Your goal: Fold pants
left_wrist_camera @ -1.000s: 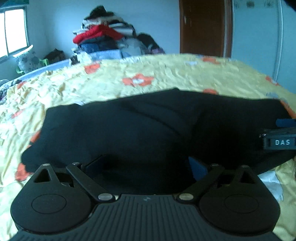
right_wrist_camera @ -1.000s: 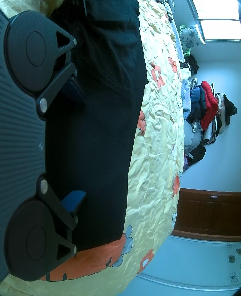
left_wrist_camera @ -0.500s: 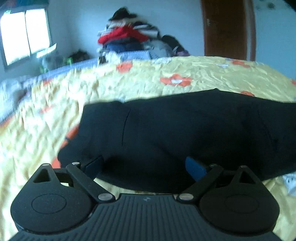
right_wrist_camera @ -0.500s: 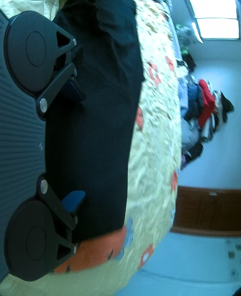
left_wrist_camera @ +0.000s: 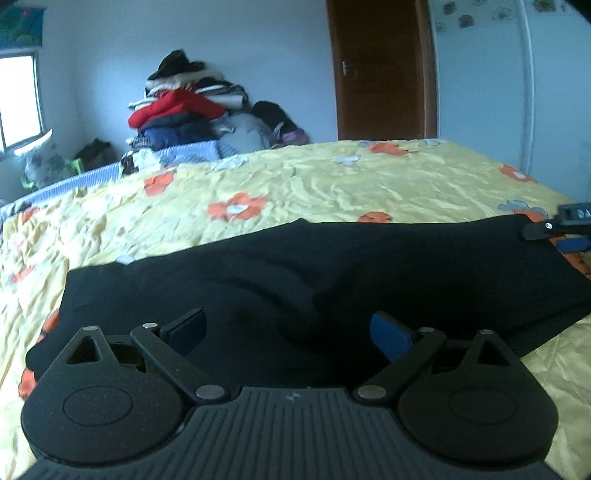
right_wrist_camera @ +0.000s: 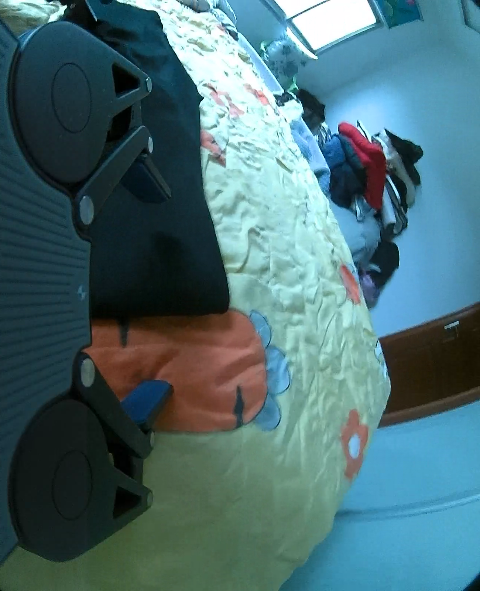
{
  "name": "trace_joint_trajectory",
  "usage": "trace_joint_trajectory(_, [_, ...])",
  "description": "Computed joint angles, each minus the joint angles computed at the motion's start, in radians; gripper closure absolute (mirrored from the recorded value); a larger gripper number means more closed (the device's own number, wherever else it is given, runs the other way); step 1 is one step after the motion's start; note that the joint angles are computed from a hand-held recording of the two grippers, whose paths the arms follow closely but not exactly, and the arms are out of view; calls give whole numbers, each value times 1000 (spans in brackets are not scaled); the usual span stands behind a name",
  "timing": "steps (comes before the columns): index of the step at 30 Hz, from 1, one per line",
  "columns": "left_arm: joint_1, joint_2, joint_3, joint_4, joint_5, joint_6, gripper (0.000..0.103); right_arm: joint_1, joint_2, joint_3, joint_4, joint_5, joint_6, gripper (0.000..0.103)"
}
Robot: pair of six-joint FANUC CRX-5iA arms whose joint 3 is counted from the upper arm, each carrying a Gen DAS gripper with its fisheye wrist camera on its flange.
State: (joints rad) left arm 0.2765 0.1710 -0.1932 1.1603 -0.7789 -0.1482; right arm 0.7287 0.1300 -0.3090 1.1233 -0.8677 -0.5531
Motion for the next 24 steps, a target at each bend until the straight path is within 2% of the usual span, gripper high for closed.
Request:
trace_joint_trajectory(1, [-11, -6, -16, 19, 23, -30, 6, -4, 1, 3, 0, 30, 22, 30])
trace_joint_trajectory(2, [-17, -18, -39, 44, 41, -66, 6, 0, 7, 17, -21, 36, 58, 43])
trace_joint_trajectory(4, [-30, -31, -74, 95, 80, -143, 6, 30, 54, 82, -72, -63, 162, 69])
trace_joint_trajectory(5, [-31, -35, -84, 106, 94, -165, 6, 36, 59, 86, -68, -80, 167, 72])
trace_joint_trajectory(7, [-23, -39, -90, 102, 103, -175, 5, 37, 46, 60, -41, -82, 95, 86])
trace_joint_trajectory(9, [-13, -32, -84, 99, 104, -158, 5, 48, 48, 58, -37, -129, 51, 91])
trace_joint_trajectory(12, [16, -23, -69, 104, 77, -124, 4, 62, 67, 79, -53, -177, 64, 90])
trace_joint_trajectory(13, [24, -19, -64, 115, 68, -114, 3, 76, 86, 109, -67, -229, 73, 84])
trace_joint_trajectory(14, [27, -14, -59, 127, 65, -107, 2, 99, 124, 167, -90, -326, 100, 81])
trace_joint_trajectory(15, [27, -12, -57, 148, 71, -103, 2, 124, 165, 218, -82, -420, 130, 79])
trace_joint_trajectory(16, [23, -11, -56, 172, 87, -99, 2, 141, 190, 240, -54, -461, 151, 79])
trace_joint_trajectory(17, [16, -11, -58, 195, 112, -98, 2, 152, 195, 241, -29, -450, 170, 79])
trace_joint_trajectory(19, [14, -5, -46, 215, 141, -89, 2, 155, 188, 233, -25, -365, 222, 79])
trace_joint_trajectory(21, [23, 11, -15, 159, 154, -46, 0, 152, 220, 283, -95, -356, 303, 79])
trace_joint_trajectory(23, [50, 43, 63, -47, 130, 80, 1, 152, 239, 282, -78, -376, 289, 75])
trace_joint_trajectory(24, [56, 54, 85, -112, 129, 122, 1, 154, 249, 306, -96, -400, 294, 71])
